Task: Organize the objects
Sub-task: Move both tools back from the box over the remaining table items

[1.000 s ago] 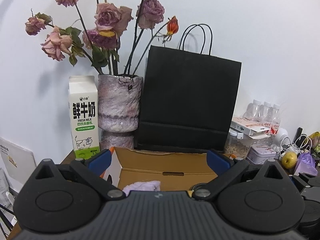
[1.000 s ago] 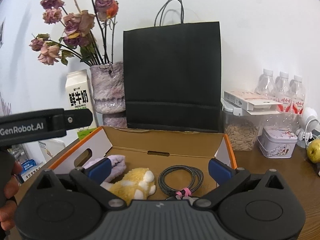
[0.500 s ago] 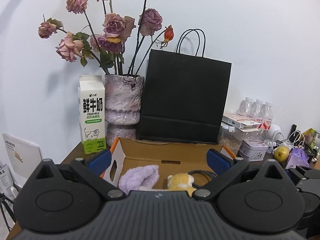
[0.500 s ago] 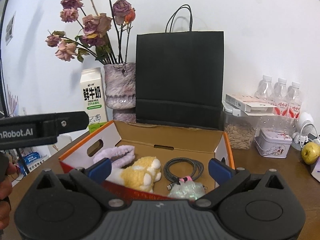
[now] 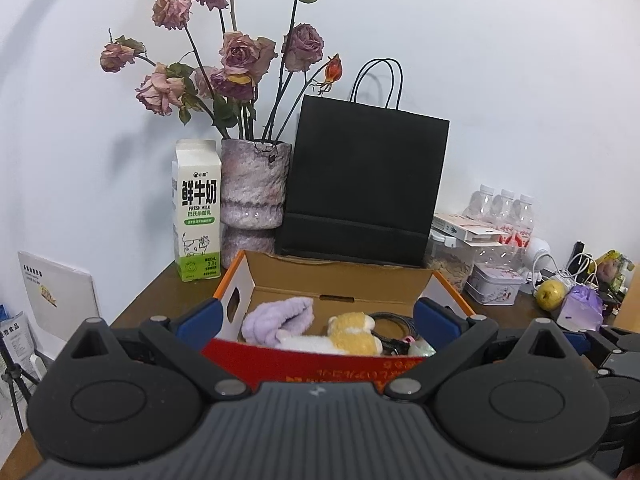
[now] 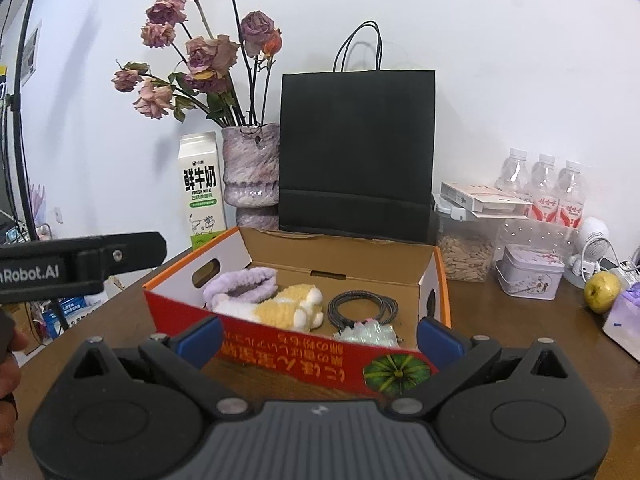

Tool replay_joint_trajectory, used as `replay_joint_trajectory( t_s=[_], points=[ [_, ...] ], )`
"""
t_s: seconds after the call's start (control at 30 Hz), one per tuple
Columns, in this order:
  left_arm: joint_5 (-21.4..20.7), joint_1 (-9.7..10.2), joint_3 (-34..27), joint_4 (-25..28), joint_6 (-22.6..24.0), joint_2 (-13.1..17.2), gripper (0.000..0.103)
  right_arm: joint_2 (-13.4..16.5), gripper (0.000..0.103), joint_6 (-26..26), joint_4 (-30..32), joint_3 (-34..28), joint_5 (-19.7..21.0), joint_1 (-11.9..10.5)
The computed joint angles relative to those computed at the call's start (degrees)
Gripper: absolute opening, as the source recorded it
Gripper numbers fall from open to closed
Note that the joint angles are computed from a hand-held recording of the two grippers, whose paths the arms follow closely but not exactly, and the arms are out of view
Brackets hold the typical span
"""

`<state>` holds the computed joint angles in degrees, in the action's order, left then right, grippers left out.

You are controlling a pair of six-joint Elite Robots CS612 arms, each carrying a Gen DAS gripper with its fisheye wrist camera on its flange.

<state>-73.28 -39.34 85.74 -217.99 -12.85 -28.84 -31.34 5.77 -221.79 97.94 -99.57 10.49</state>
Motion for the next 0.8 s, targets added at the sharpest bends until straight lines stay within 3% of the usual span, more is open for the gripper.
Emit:
replay_joint_trajectory(
  t_s=[0.8],
  points=[
    [4.17,-2.82,10.9,-4.4,-1.73,-2.81,0.103,-1.85,0.103,-2.41,-6.54,10.7,-0.61,0.81]
  ],
)
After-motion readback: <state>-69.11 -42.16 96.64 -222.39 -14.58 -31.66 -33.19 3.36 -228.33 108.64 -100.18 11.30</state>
